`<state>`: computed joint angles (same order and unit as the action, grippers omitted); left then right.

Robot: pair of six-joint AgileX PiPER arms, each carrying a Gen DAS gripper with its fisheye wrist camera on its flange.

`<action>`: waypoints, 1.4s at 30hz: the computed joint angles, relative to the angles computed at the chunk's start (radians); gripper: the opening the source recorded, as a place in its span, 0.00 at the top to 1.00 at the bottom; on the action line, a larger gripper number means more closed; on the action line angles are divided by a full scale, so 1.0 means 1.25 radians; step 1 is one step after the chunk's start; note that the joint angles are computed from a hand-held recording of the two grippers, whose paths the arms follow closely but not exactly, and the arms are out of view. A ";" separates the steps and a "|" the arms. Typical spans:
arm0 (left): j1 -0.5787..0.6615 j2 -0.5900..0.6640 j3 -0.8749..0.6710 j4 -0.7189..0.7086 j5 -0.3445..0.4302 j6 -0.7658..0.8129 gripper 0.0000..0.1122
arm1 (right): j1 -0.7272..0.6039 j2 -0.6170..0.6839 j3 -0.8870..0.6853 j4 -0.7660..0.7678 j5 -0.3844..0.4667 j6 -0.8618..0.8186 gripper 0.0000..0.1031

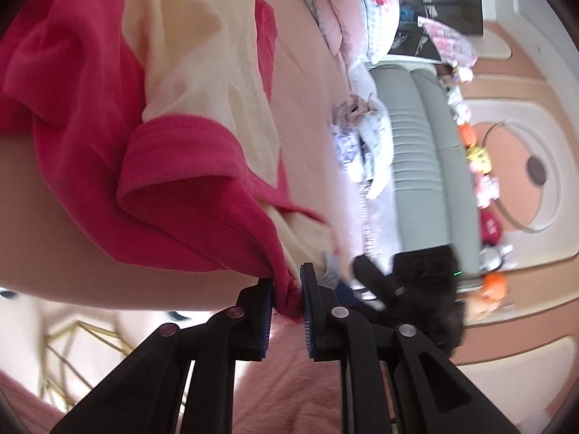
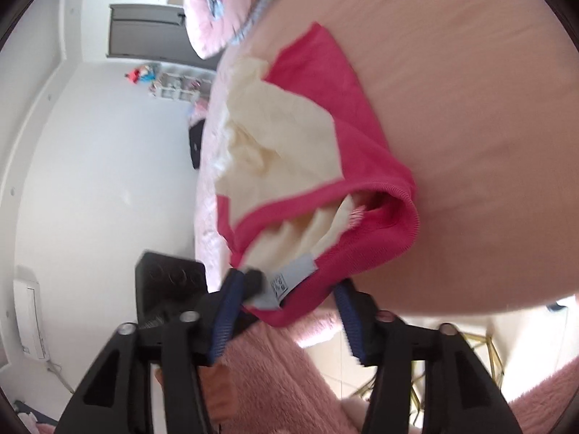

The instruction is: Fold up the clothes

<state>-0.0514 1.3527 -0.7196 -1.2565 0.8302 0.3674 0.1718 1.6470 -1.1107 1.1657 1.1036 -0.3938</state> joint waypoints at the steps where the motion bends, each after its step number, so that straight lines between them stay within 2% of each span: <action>1: -0.016 -0.014 -0.005 0.046 -0.023 -0.025 0.89 | 0.003 -0.006 -0.006 0.000 -0.007 -0.005 0.70; 4: -0.056 -0.023 -0.036 0.164 -0.049 -0.092 0.88 | 0.040 -0.032 -0.046 -0.080 -0.037 0.016 0.85; 7: -0.103 0.001 -0.079 0.264 -0.055 -0.165 0.83 | 0.066 -0.033 -0.071 -0.121 -0.041 0.029 0.88; 11: -0.090 -0.009 -0.036 0.147 -0.052 -0.093 0.85 | 0.064 -0.015 -0.068 -0.083 -0.027 0.018 0.88; 13: -0.087 -0.020 -0.028 0.150 -0.046 -0.080 0.85 | 0.060 -0.010 -0.063 -0.068 -0.028 0.022 0.88; 14: -0.069 -0.029 -0.015 0.118 -0.033 -0.051 0.86 | 0.057 -0.010 -0.060 -0.070 -0.034 0.031 0.88; 16: 0.000 -0.038 0.023 -0.006 0.032 0.050 0.86 | 0.053 -0.011 -0.055 -0.075 -0.048 0.050 0.88; 17: 0.034 -0.040 0.038 -0.055 0.063 0.088 0.86 | 0.054 -0.011 -0.059 -0.098 -0.054 0.075 0.88; 19: 0.090 -0.037 0.054 -0.120 0.121 0.138 0.86 | 0.080 -0.004 -0.082 -0.226 -0.074 0.167 0.88; 21: 0.099 -0.030 0.038 -0.113 0.123 0.136 0.86 | 0.114 0.004 -0.094 -0.332 -0.080 0.224 0.88; 23: 0.099 -0.006 0.012 -0.107 0.127 0.116 0.86 | 0.139 0.011 -0.092 -0.382 -0.076 0.260 0.88; 24: 0.084 0.008 -0.006 -0.089 0.107 0.097 0.86 | 0.159 0.019 -0.100 -0.418 -0.065 0.285 0.88; 25: 0.055 0.015 -0.028 -0.056 0.059 0.066 0.86 | 0.173 0.027 -0.108 -0.436 -0.052 0.296 0.88; 27: 0.025 0.015 -0.059 0.055 0.011 -0.020 0.86 | 0.188 0.032 -0.116 -0.446 -0.039 0.302 0.88; 31: -0.015 0.016 -0.097 0.296 -0.009 -0.208 0.85 | 0.159 0.024 -0.110 -0.372 -0.010 0.245 0.88; 33: -0.017 0.003 -0.087 0.362 -0.005 -0.236 0.85 | 0.131 0.022 -0.099 -0.329 -0.002 0.218 0.88; 34: -0.009 0.000 -0.072 0.365 -0.004 -0.217 0.85 | 0.120 0.022 -0.095 -0.316 -0.001 0.211 0.88; 38: 0.045 0.006 -0.005 0.226 -0.004 -0.109 0.85 | 0.133 0.039 -0.095 -0.367 -0.059 0.258 0.88; 40: 0.024 0.017 -0.012 0.272 -0.018 -0.156 0.88 | 0.142 0.065 -0.106 -0.382 -0.074 0.279 0.88; 41: -0.003 0.024 -0.030 0.338 -0.023 -0.213 0.96 | 0.158 0.078 -0.115 -0.403 -0.081 0.291 0.88; 42: -0.030 0.032 -0.048 0.403 -0.023 -0.270 0.97 | 0.182 0.081 -0.125 -0.450 -0.096 0.315 0.88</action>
